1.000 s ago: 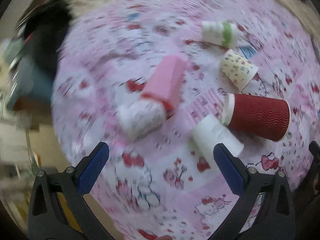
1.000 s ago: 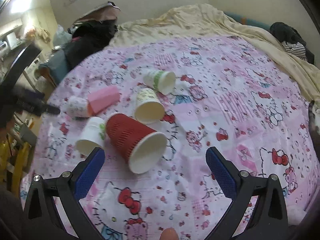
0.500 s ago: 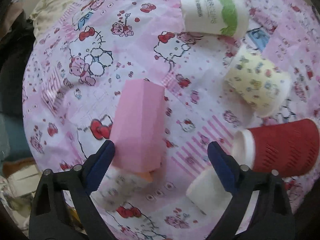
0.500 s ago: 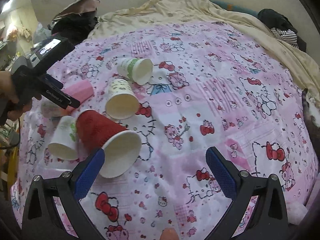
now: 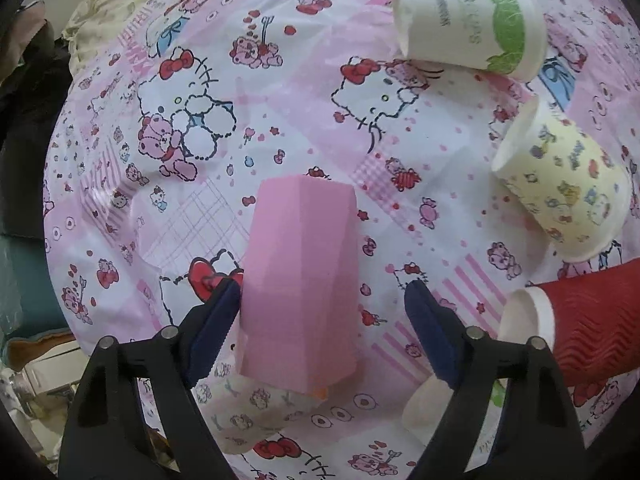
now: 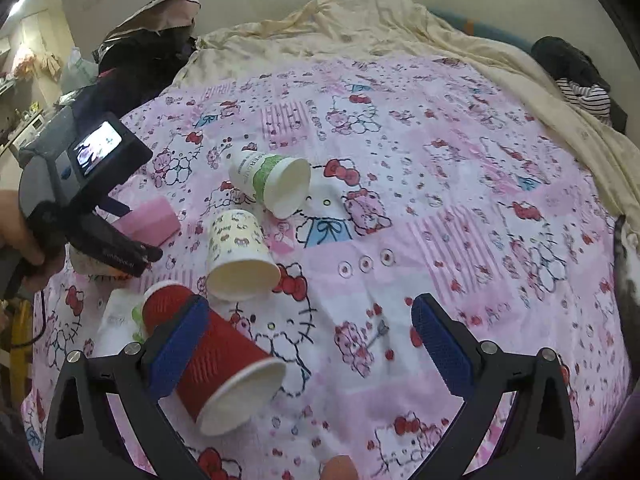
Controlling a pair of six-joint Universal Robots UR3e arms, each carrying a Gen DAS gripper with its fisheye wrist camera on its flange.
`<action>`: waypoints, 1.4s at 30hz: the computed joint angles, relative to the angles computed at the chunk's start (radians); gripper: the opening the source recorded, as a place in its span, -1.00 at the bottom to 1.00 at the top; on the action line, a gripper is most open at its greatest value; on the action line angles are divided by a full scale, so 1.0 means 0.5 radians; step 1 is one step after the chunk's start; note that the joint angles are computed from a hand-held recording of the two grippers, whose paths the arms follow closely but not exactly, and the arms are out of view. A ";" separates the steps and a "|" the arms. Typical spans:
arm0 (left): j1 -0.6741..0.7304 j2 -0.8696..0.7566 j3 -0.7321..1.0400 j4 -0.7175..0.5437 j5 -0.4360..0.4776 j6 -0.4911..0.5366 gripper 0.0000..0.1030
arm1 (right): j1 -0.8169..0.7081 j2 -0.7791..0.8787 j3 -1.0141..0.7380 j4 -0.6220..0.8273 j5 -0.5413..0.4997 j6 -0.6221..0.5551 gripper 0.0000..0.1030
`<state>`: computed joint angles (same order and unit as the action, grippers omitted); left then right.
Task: Flip cup upside down
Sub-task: 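Move the left gripper to the pink hexagonal cup and grasp it, then lift the pink cup with the left gripper toward the right gripper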
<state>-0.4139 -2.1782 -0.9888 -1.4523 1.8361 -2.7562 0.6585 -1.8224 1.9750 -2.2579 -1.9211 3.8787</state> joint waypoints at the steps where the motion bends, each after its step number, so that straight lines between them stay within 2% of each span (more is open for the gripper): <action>1: 0.005 -0.012 0.002 0.007 0.005 0.000 0.54 | -0.035 0.009 0.004 -0.016 0.037 -0.030 1.00; 4: 0.013 -0.031 0.000 0.023 0.011 -0.019 0.11 | -0.128 0.026 0.031 -0.089 0.162 -0.090 1.00; 10: 0.045 0.043 0.021 0.056 -0.098 -0.063 0.10 | -0.160 0.076 0.022 -0.135 0.200 -0.130 1.00; 16: 0.077 0.211 0.192 -0.127 -0.245 -0.221 0.10 | -0.161 0.045 0.010 -0.150 0.206 -0.138 1.00; 24: 0.138 1.037 -0.436 -0.199 -0.467 -0.590 0.10 | -0.087 -0.126 0.028 -0.022 0.162 -0.103 1.00; 30: 0.182 1.732 -1.027 -0.241 -0.572 -0.836 0.10 | 0.067 -0.215 0.006 0.076 0.145 0.044 1.00; 35: 0.219 2.325 -1.461 -0.343 -0.645 -1.005 0.10 | 0.360 -0.219 -0.065 0.211 0.000 0.229 1.00; 38: 0.145 2.538 -1.590 -0.410 -0.640 -1.130 0.10 | 0.556 -0.189 -0.115 0.309 -0.074 0.368 1.00; 42: -0.094 2.693 -1.758 -0.405 -0.586 -1.364 0.10 | 0.821 -0.118 -0.173 0.414 -0.164 0.573 1.00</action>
